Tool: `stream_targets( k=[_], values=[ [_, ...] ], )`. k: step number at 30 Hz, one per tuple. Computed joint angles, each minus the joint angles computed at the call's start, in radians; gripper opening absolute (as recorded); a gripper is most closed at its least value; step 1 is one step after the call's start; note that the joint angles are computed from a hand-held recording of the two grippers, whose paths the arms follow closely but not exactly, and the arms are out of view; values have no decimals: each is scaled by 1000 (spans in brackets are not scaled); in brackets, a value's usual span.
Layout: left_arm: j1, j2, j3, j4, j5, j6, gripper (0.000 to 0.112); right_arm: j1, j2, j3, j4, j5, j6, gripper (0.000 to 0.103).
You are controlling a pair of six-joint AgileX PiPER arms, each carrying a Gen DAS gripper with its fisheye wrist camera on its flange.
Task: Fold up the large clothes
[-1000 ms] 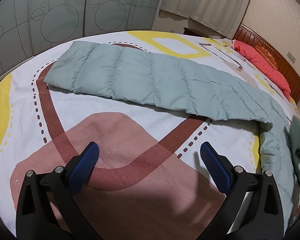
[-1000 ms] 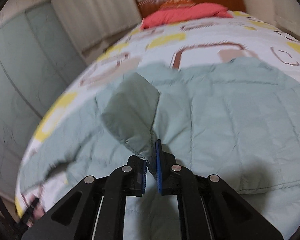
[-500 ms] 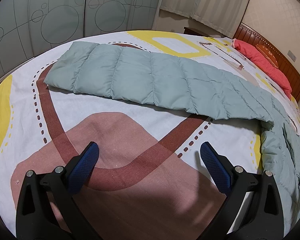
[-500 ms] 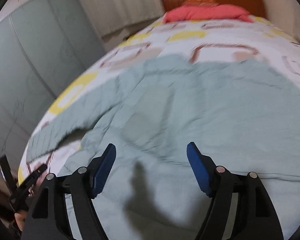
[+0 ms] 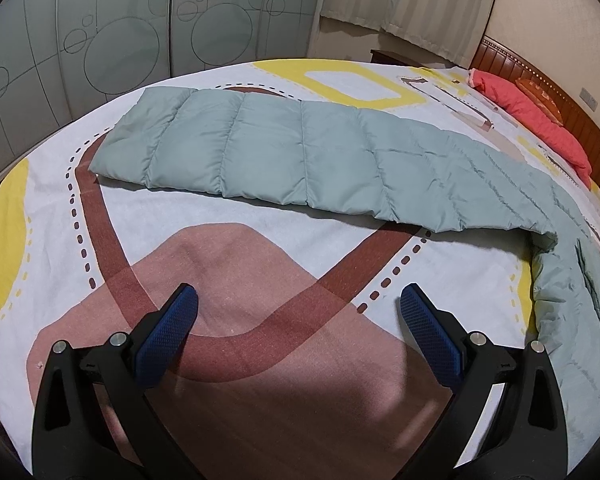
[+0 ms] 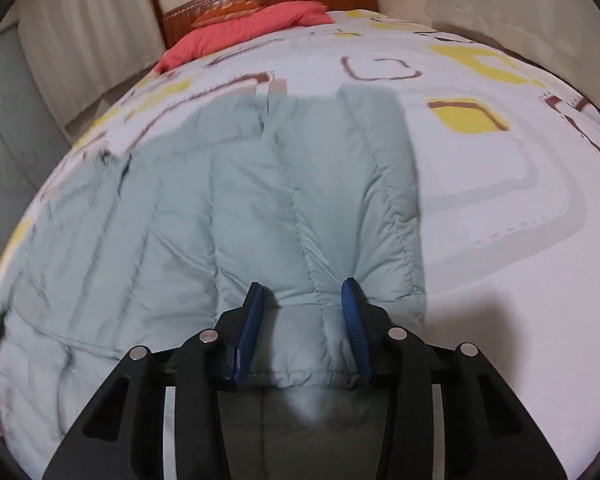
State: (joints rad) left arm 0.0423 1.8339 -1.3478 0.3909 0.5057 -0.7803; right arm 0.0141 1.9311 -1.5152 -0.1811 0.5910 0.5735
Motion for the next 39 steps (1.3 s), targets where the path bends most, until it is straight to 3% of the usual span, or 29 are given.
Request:
stream_targets(
  k=[4, 8, 13, 16, 19, 22, 25, 27, 31, 35, 36, 37, 39],
  values=[
    [-5, 4, -7, 12, 11, -8, 101, -16, 8, -82, 79, 89, -70, 41],
    [-15, 12, -19, 37, 31, -25, 101, -58, 8, -175, 87, 101, -83, 41],
    [-21, 18, -26, 53, 46, -35, 101, -92, 156, -370, 71, 149, -84, 41],
    [-21, 18, -28, 55, 48, -34, 101, -125, 274, -474, 176, 221, -162, 42],
    [-22, 21, -31, 56, 51, -34, 101, -105, 287, -552, 119, 293, -134, 41],
    [-25, 25, -38, 64, 61, -38, 101, -81, 265, -574, 80, 275, -116, 41],
    [-26, 28, -42, 63, 61, -37, 101, -59, 342, -716, 41, 334, -119, 43],
    [-28, 29, -43, 65, 62, -40, 101, -72, 459, -867, 89, 416, -143, 43],
    [-26, 27, -41, 62, 60, -37, 101, -57, 501, -948, 59, 474, -123, 43],
    [-27, 32, -46, 69, 64, -41, 101, -14, 391, -813, 48, 402, -122, 43],
    [-28, 32, -47, 69, 66, -41, 101, 6, 371, -783, 30, 385, -119, 47],
    [-26, 32, -46, 66, 63, -39, 101, 19, 362, -766, 23, 373, -116, 58],
    [-27, 32, -47, 65, 62, -40, 101, 42, 369, -757, 11, 366, -95, 66]
  ],
)
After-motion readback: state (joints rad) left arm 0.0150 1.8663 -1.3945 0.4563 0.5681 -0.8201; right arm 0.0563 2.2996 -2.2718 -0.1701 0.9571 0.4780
